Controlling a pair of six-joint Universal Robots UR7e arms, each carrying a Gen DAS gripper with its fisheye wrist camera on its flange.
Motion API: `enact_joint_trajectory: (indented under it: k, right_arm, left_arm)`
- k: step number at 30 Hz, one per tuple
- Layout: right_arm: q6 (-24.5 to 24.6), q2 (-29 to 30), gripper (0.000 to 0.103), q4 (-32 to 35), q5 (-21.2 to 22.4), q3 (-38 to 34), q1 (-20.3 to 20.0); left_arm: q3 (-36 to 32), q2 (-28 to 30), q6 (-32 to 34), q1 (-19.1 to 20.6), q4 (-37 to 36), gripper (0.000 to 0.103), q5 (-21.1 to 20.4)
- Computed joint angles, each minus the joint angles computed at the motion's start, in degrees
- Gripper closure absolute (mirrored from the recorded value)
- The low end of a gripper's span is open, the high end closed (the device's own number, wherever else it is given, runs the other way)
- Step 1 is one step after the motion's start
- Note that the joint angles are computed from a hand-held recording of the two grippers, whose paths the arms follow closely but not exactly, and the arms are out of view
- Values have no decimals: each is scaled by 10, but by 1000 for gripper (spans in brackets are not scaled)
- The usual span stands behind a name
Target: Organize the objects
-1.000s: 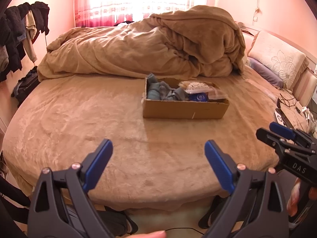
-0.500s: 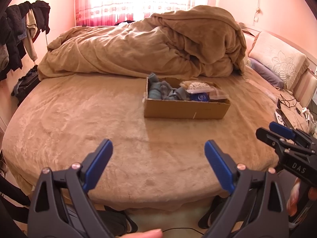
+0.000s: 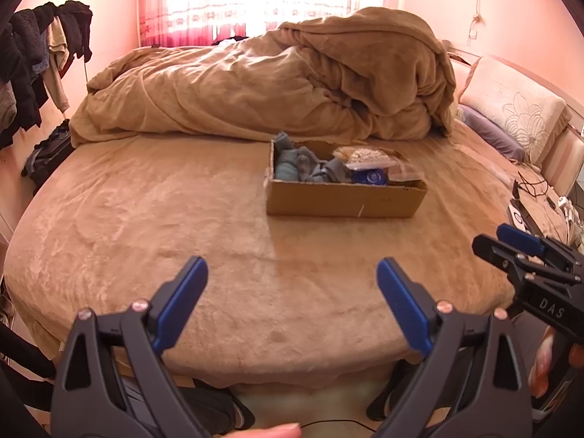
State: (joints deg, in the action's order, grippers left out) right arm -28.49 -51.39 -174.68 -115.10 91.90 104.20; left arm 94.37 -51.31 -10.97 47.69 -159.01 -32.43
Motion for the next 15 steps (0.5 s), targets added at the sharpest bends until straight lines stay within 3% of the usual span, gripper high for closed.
enact_joint_trajectory:
  k: [15]
  right_arm:
    - [1, 6, 43, 5, 2, -6, -6]
  left_arm:
    - [-12, 8, 3, 8, 5, 8, -4]
